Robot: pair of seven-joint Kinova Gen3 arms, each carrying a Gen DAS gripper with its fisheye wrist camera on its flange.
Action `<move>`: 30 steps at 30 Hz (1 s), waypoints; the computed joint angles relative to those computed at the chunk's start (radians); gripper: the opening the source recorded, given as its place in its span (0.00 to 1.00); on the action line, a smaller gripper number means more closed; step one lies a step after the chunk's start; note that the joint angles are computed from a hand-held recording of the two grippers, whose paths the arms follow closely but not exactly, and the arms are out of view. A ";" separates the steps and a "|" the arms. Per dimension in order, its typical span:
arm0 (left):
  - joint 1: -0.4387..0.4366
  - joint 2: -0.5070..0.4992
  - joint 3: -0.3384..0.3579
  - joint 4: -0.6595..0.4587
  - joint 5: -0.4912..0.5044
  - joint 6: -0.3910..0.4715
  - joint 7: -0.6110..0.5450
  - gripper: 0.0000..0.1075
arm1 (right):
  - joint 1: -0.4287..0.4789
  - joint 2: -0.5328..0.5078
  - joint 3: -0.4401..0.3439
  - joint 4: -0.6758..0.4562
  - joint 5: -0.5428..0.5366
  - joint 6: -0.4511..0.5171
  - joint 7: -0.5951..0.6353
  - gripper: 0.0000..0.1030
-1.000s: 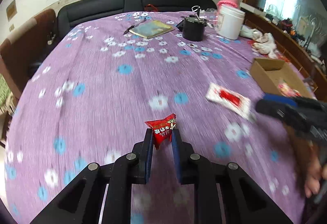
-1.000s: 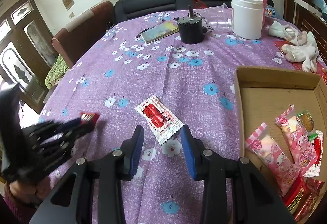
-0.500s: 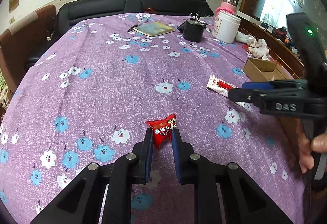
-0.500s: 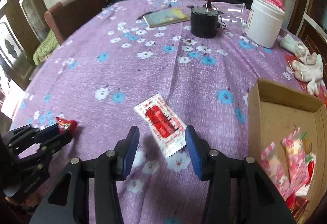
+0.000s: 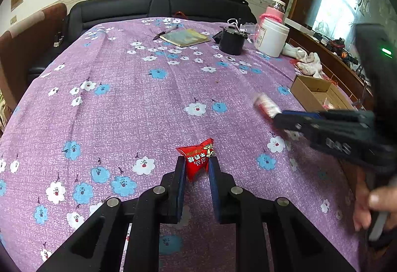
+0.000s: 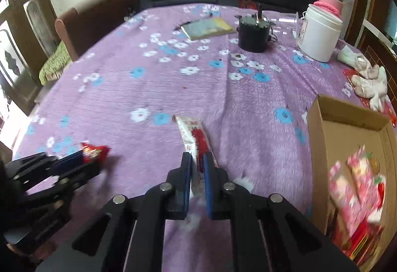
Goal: Organize snacks
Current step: 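Grasp the white-red packet with the right tool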
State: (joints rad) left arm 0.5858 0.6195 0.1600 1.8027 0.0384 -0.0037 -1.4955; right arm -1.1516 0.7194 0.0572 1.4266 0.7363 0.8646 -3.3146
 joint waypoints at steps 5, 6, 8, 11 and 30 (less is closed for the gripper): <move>0.017 0.006 -0.021 -0.010 0.000 0.013 0.005 0.17 | -0.026 0.014 0.005 0.009 0.027 -0.057 -0.035 0.10; 0.020 0.009 -0.025 -0.015 0.001 0.021 0.006 0.17 | -0.002 0.014 -0.019 0.013 0.024 -0.091 -0.007 0.10; 0.027 0.011 -0.033 -0.020 -0.001 0.026 0.008 0.17 | -0.001 0.004 -0.012 0.037 0.020 -0.145 0.007 0.13; 0.022 0.013 -0.028 -0.023 -0.004 0.029 0.010 0.17 | -0.034 -0.020 0.032 0.088 0.050 -0.206 -0.027 0.37; 0.022 0.012 -0.026 -0.009 0.001 -0.019 0.019 0.17 | -0.057 0.040 0.048 0.018 0.057 -0.119 0.039 0.28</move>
State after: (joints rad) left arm 0.6082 0.6317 0.1343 1.7934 0.0395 -0.0229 -1.4765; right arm -1.2083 0.7592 0.1054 1.4448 0.7935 0.7460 -3.2756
